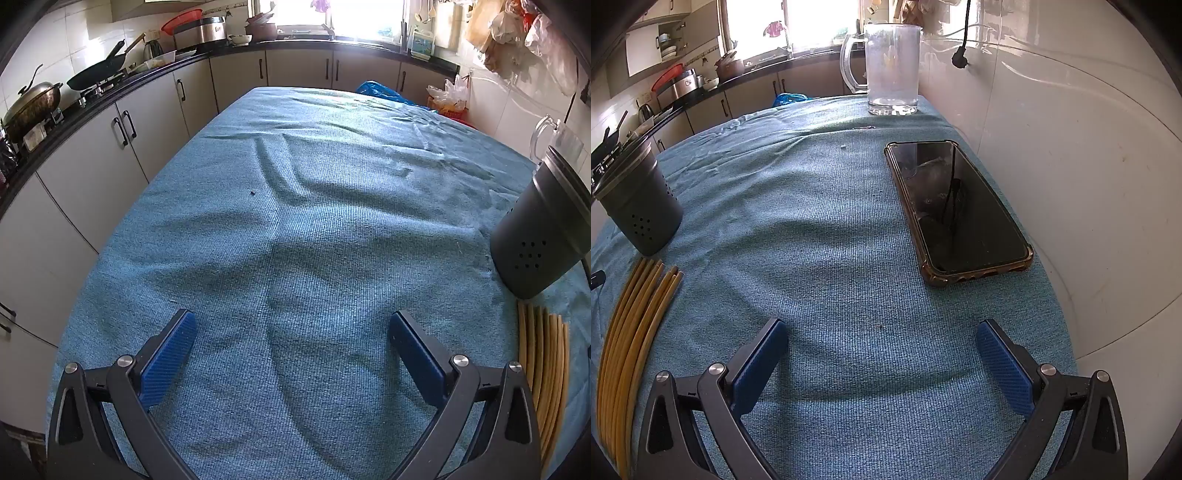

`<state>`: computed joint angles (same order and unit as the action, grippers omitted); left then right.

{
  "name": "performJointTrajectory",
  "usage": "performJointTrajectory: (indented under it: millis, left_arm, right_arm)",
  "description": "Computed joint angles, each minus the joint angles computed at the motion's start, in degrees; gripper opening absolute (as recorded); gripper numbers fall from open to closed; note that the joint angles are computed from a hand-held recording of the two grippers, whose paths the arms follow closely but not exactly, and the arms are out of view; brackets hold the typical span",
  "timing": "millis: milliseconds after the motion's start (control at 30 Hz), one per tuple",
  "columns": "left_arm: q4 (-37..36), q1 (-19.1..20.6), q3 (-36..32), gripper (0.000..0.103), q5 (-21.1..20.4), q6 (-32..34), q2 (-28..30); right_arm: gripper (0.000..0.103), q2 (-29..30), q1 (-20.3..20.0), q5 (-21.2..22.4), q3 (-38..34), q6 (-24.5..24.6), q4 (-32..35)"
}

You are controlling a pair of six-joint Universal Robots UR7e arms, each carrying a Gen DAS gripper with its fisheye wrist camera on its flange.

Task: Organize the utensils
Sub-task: 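Move both tools toward the wooden chopsticks beside the grey cup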

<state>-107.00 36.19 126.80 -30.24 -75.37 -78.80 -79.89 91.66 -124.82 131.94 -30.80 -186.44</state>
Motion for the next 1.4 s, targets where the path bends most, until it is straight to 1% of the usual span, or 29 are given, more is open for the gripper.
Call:
performJointTrajectory:
  millis: [33,233,300,367,800,933,1067,1100,1200,1233,1300,1400]
  left_arm:
    - [0.35,-0.03,-0.04,0.103,0.21,-0.17,0.05]
    - [0.22,-0.03,-0.41,0.103,0.37,-0.19,0.65]
    - [-0.78,-0.06,0.37,0.103,0.42,0.29,-0.10]
    - [-0.55,-0.09,0.27,0.103,0.45,0.16,-0.01]
    - [-0.74,-0.08,0.36,0.103,0.45,0.25,-0.08]
    - [-0.75,-0.06,0.36,0.103,0.44,0.27,-0.09]
    - [-0.34,-0.08,0.26,0.103,0.44,0.00,-0.05]
    - [0.79,-0.21,0.04,0.103,0.46,-0.83,-0.02]
    - [8.01,-1.89,-1.00,0.103,1.37,-6.59,-0.02]
    - [8.63,-2.64,-0.85,0.103,1.84,-7.51,-0.17]
    - [11.76,-5.12,-0.62,0.103,2.45,-10.43,-1.41]
    - [19.82,-9.64,-1.28,0.103,2.98,-17.10,-3.01]
  right_arm:
    - [0.103,-0.43,0.11,-0.32,-0.40,1.24,2.40]
    - [0.103,-0.30,0.04,-0.13,-0.73,1.26,2.55]
    - [0.103,-0.18,0.02,-0.14,-0.97,1.20,2.62]
    - [0.103,-0.29,0.10,-0.06,-0.22,0.95,1.52]
    - [0.103,-0.25,0.20,-0.13,-0.14,0.98,1.38]
    - [0.103,-1.22,0.25,-0.30,-0.49,1.54,4.84]
    - [0.103,-0.40,0.63,-1.14,-0.81,2.40,4.61]
    - [0.103,-0.22,0.75,-1.38,-0.91,2.50,4.54]
    - [0.103,-0.41,1.05,-2.29,-0.70,3.51,5.04]
    - [0.103,-0.99,1.14,-2.58,-0.55,3.92,5.76]
    - [0.103,-1.55,1.57,-3.30,-0.22,4.94,6.50]
    - [0.103,-1.85,2.48,-3.76,0.53,5.16,5.09]
